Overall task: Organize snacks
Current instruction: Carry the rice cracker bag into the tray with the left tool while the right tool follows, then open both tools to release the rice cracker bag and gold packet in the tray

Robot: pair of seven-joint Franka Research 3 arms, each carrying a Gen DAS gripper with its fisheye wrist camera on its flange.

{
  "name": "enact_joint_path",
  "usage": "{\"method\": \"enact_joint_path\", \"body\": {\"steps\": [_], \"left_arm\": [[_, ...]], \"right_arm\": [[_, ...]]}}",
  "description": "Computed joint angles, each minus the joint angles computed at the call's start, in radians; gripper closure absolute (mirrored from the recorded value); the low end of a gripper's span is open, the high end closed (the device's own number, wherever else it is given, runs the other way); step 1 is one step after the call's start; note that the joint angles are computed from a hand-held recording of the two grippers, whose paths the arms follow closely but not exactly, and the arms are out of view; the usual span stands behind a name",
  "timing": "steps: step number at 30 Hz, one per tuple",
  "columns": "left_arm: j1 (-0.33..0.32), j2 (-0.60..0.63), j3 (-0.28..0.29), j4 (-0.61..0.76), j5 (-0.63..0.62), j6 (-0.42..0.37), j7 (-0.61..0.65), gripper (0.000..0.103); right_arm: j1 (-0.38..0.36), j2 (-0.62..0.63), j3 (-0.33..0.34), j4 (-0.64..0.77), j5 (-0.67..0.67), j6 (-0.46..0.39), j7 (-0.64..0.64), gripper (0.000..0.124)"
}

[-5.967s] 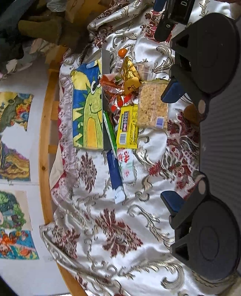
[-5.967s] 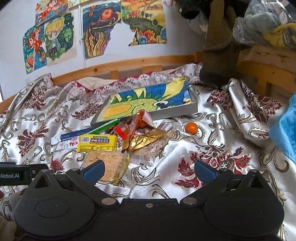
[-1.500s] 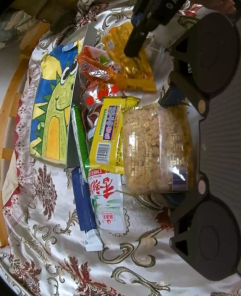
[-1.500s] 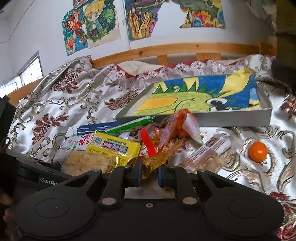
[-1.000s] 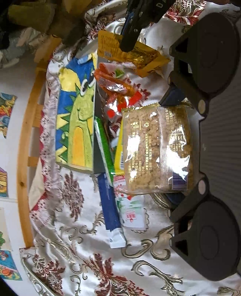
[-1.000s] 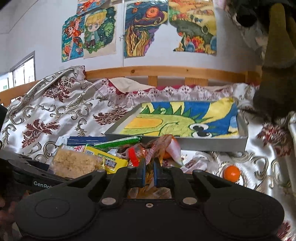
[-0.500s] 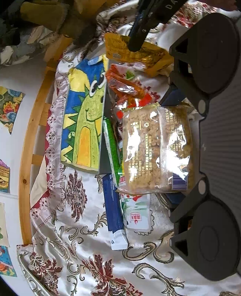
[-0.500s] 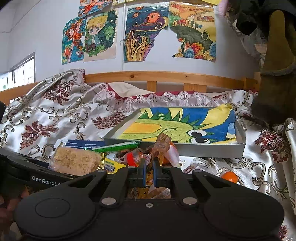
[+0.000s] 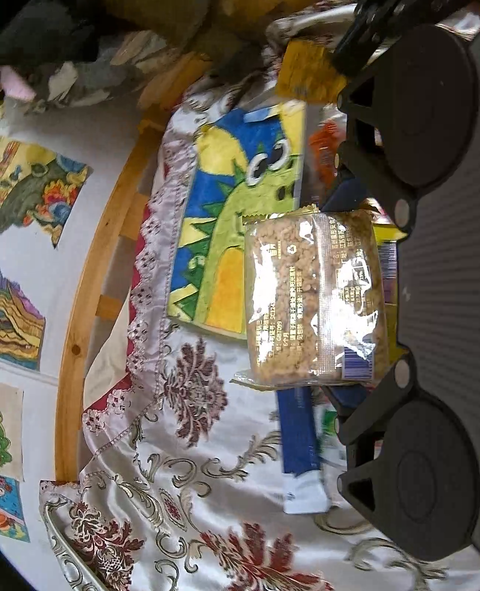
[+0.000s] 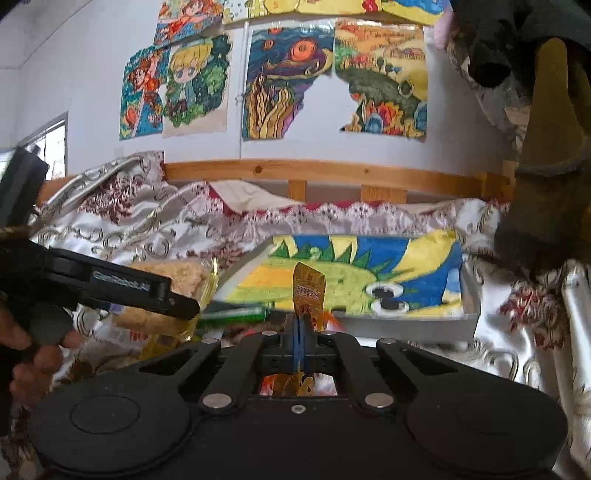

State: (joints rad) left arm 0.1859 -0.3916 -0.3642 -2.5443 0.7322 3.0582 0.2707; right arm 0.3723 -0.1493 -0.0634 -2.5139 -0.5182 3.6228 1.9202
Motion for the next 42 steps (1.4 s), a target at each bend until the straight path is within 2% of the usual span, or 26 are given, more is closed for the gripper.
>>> {"method": "enact_joint_path", "body": {"steps": [4,6,10,12,14,17,21,24,25,27,29,33,35,37,40,42], "left_arm": [[-0.006,0.097,0.038,0.087,-0.02,0.01,0.027,0.01],[0.002,0.148,0.042,0.136,-0.006,0.015,0.019,0.01],[-0.03,0.267,0.084,0.25,0.029,0.008,0.024,0.01],[-0.052,0.32,0.108,0.297,0.039,-0.002,0.033,0.01],[-0.084,0.37,0.136,0.334,-0.012,-0.009,0.084,0.01],[-0.124,0.428,0.166,0.378,-0.106,-0.029,0.181,0.01],[-0.171,0.469,0.201,0.407,-0.172,-0.049,0.242,0.01],[-0.212,0.485,0.236,0.418,-0.164,-0.052,0.24,0.01],[-0.22,0.49,0.244,0.423,-0.168,-0.054,0.246,0.01],[-0.236,0.495,0.255,0.428,-0.167,-0.064,0.254,0.009],[-0.248,0.501,0.259,0.436,-0.172,-0.081,0.263,0.009],[-0.258,0.511,0.254,0.45,-0.216,-0.12,0.305,0.009],[-0.263,0.509,0.252,0.454,-0.235,-0.146,0.312,0.008],[-0.268,0.501,0.255,0.453,-0.236,-0.161,0.294,0.002],[-0.278,0.483,0.265,0.452,-0.181,-0.176,0.239,0.001],[-0.276,0.47,0.258,0.452,-0.181,-0.198,0.246,0.001]], "right_arm": [[-0.021,0.035,0.028,0.055,0.065,0.023,-0.077,0.124],[-0.033,0.08,0.033,0.117,0.067,0.026,-0.073,0.124],[-0.085,0.203,0.062,0.288,-0.008,0.009,0.03,0.124],[-0.131,0.271,0.098,0.385,-0.082,-0.015,0.13,0.124],[-0.194,0.336,0.157,0.479,-0.168,-0.051,0.237,0.124],[-0.319,0.418,0.289,0.594,-0.301,-0.126,0.37,0.124],[-0.509,0.485,0.5,0.654,-0.393,-0.218,0.444,0.124],[-0.581,0.5,0.578,0.647,-0.37,-0.265,0.434,0.124],[-0.574,0.497,0.568,0.641,-0.353,-0.274,0.425,0.124],[-0.489,0.472,0.466,0.619,-0.305,-0.277,0.408,0.122],[-0.457,0.461,0.426,0.603,-0.269,-0.28,0.391,0.119],[-0.343,0.434,0.3,0.578,-0.197,-0.298,0.351,0.11],[-0.371,0.43,0.333,0.574,-0.174,-0.323,0.324,0.107],[-0.364,0.42,0.329,0.566,-0.148,-0.346,0.303,0.105],[-0.233,0.397,0.187,0.555,-0.136,-0.349,0.308,0.099],[-0.108,0.383,0.053,0.549,-0.147,-0.353,0.328,0.084]]}}
